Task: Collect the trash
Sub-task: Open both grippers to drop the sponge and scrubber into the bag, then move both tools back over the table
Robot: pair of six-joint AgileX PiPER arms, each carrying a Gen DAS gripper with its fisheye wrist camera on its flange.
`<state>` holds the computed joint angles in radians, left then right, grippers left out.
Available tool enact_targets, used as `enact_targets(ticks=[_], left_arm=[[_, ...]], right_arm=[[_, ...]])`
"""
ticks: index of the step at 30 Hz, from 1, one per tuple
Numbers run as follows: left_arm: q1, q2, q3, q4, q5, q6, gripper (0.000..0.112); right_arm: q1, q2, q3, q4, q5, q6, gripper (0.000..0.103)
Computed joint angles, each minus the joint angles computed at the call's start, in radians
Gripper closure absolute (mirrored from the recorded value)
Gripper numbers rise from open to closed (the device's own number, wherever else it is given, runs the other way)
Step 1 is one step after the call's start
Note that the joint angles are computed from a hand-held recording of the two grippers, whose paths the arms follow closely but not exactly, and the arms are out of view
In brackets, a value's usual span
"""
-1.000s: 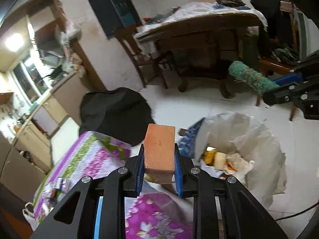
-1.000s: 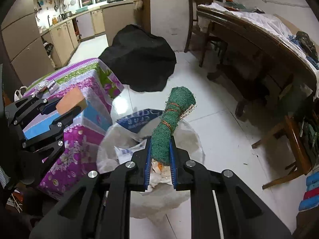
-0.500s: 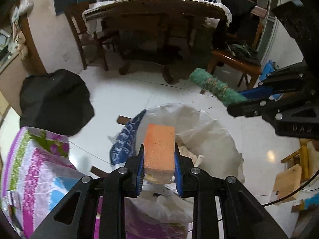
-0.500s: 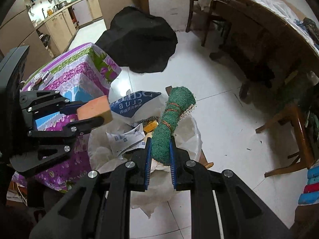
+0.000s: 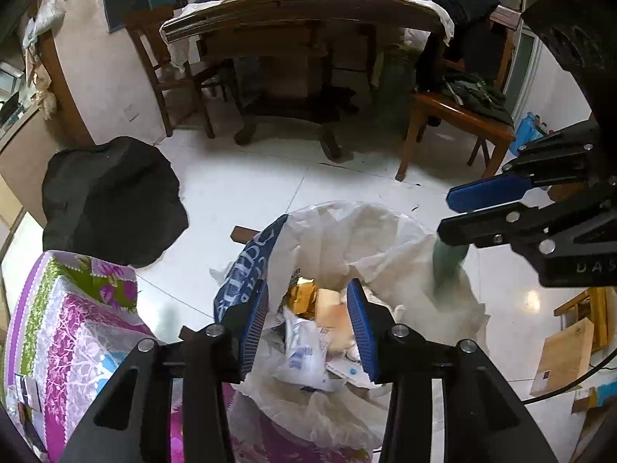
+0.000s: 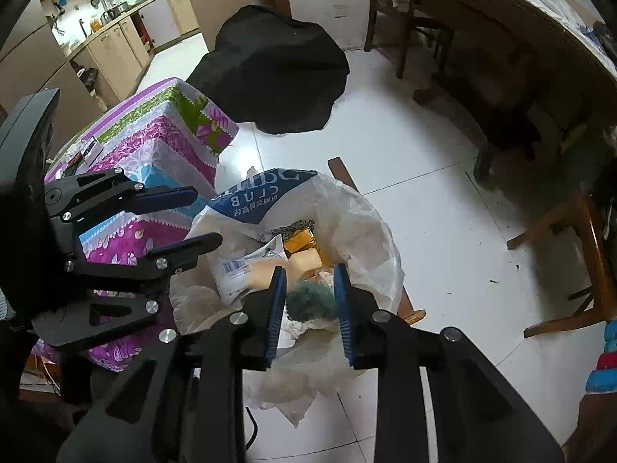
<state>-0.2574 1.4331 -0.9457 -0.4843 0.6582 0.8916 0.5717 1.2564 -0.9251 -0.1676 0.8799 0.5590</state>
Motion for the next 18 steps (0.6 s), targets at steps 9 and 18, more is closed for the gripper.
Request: enact_targets(ticks=[9,18], left_arm=[[0.042,-0.032,0.042,-0.026,-0.011,0.052,0.069],[0.143,-0.106,0.115,-0.075,-0.032,0.147,0.069]], right_arm=[[0.02,0.016,-0.014,-0.023,0.003,0.033,0.079],[0.109,0.067,-0.047,-0.106,-0.018,0.163,0.079]])
